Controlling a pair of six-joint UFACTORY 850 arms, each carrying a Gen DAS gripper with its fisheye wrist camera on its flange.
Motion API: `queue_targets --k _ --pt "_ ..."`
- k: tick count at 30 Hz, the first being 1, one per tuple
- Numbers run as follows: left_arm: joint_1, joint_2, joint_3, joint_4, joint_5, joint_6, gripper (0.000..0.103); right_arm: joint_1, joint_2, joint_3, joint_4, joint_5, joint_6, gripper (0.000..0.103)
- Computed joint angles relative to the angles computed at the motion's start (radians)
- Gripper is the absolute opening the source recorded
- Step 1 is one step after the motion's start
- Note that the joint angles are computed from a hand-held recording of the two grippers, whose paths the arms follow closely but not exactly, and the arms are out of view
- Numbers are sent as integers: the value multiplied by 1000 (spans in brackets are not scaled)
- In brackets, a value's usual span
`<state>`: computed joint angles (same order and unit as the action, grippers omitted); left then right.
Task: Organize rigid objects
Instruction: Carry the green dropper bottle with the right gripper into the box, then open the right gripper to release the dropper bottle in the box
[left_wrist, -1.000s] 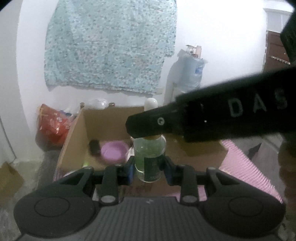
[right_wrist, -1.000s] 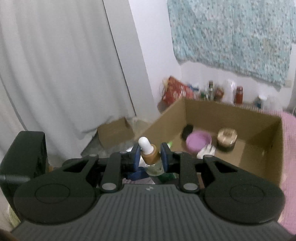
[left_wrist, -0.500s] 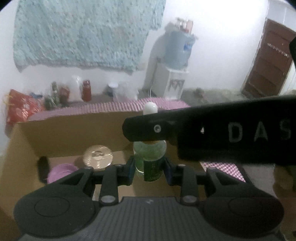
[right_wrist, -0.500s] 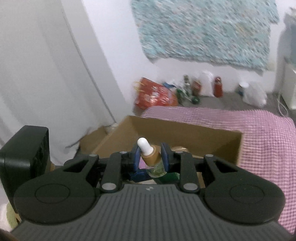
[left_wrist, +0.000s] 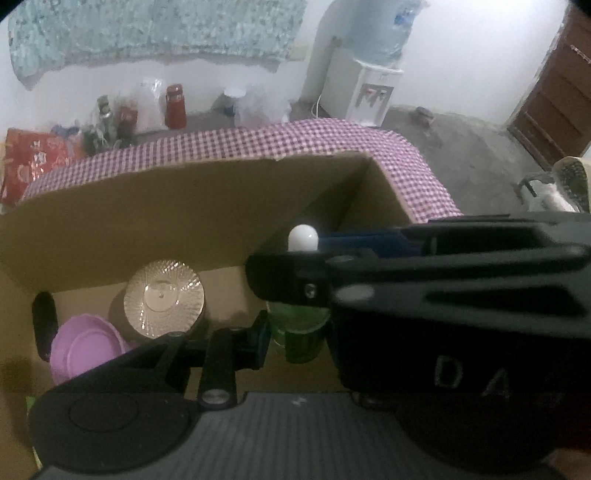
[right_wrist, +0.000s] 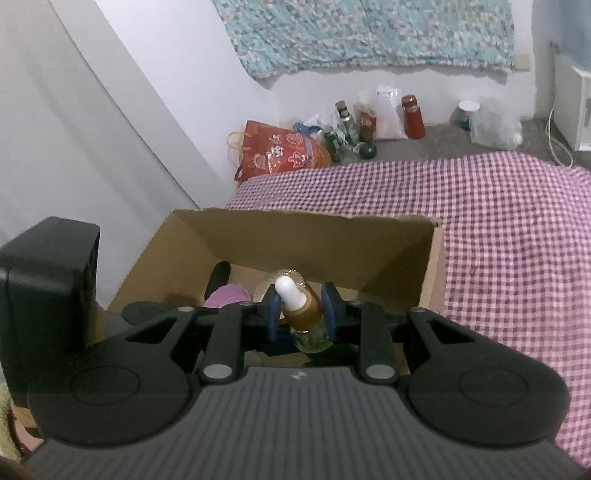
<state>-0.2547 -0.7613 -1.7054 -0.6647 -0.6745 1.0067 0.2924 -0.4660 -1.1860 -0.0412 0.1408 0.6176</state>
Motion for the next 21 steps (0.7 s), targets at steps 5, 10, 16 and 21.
queue_targets --k 5,10,16,21 --pt "-6 -43 -70 83 -51 -102 35 9 -10 -20 206 -17 -235 21" --pt "6 -30 -43 18 -45 -31 37 15 -12 -25 415 -28 -440 23" --pt "13 43 62 -79 38 86 54 28 10 5 411 6 -396 24" --pt "44 156 184 -239 55 245 73 74 90 80 624 85 -565 25"
